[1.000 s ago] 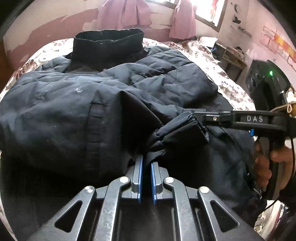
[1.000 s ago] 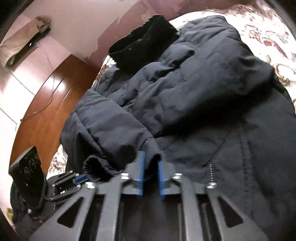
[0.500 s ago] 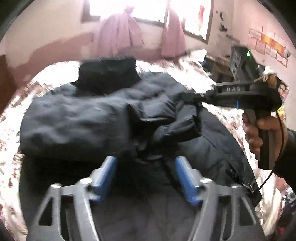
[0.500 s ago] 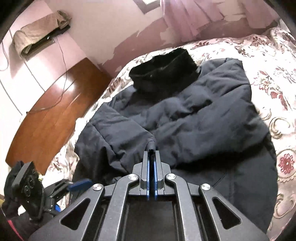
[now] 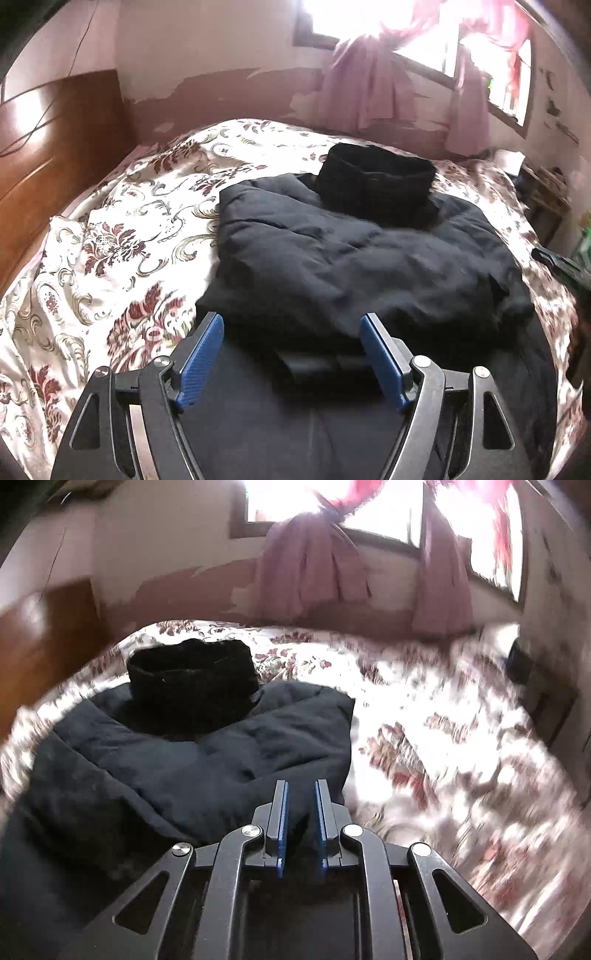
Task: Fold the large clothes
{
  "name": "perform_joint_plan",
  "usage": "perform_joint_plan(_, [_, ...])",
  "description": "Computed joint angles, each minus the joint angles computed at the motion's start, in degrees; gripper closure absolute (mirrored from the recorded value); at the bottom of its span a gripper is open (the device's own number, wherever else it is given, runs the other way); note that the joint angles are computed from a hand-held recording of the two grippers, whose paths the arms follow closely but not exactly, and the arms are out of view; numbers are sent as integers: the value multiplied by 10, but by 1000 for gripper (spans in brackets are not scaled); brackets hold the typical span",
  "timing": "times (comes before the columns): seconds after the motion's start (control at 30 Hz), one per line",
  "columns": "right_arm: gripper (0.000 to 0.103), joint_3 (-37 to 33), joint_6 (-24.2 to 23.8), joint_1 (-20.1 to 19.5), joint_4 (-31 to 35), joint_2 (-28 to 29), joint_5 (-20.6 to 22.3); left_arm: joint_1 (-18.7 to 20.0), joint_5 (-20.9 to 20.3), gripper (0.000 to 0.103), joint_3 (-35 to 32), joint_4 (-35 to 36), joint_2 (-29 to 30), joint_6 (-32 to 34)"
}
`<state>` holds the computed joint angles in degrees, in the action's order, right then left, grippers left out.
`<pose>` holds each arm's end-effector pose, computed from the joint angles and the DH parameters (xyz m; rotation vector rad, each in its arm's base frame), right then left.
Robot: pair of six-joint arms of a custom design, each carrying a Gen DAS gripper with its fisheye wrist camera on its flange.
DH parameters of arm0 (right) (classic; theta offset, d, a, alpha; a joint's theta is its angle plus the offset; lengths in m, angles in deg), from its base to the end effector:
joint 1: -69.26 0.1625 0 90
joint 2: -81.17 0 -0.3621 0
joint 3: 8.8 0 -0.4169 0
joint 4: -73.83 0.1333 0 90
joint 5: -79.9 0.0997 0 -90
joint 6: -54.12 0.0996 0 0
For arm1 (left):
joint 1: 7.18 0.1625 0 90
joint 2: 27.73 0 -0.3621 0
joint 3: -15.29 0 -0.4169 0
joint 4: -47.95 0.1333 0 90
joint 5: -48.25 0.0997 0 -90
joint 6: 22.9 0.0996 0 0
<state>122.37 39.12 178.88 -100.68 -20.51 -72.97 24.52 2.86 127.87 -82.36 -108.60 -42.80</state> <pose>0.1710 -0.3467 0.3675 -0.0119 -1.9669 1.0215 -0.3367 -0.4469 0.2457 0.7529 2.3977 -0.7965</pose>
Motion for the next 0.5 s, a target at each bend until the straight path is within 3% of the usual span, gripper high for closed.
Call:
perform_joint_plan(0.07, [74,-8,-15,-2,9,4,45,16,-5,29,-23,-21,33,20])
perform_joint_plan(0.1, [58,-10,-16,-5,21,2,76,24,-13,29,-36,-32,50,31])
perform_joint_plan(0.13, [54,-10,-14,-15,50,-8,132,38,-29,29,-57,-40,75,44])
perform_joint_plan(0.23, [54,-22,4,-49,149,-11,232,60,-73,29,-98,-45,125,55])
perform_joint_plan(0.3, [54,-29,8,-69,180,-1,256,70,-91,29,-114,-44,151,74])
perform_joint_plan(0.5, [53,-16,0,-127,206,-3,305,68,-62,28,-107,-46,188,119])
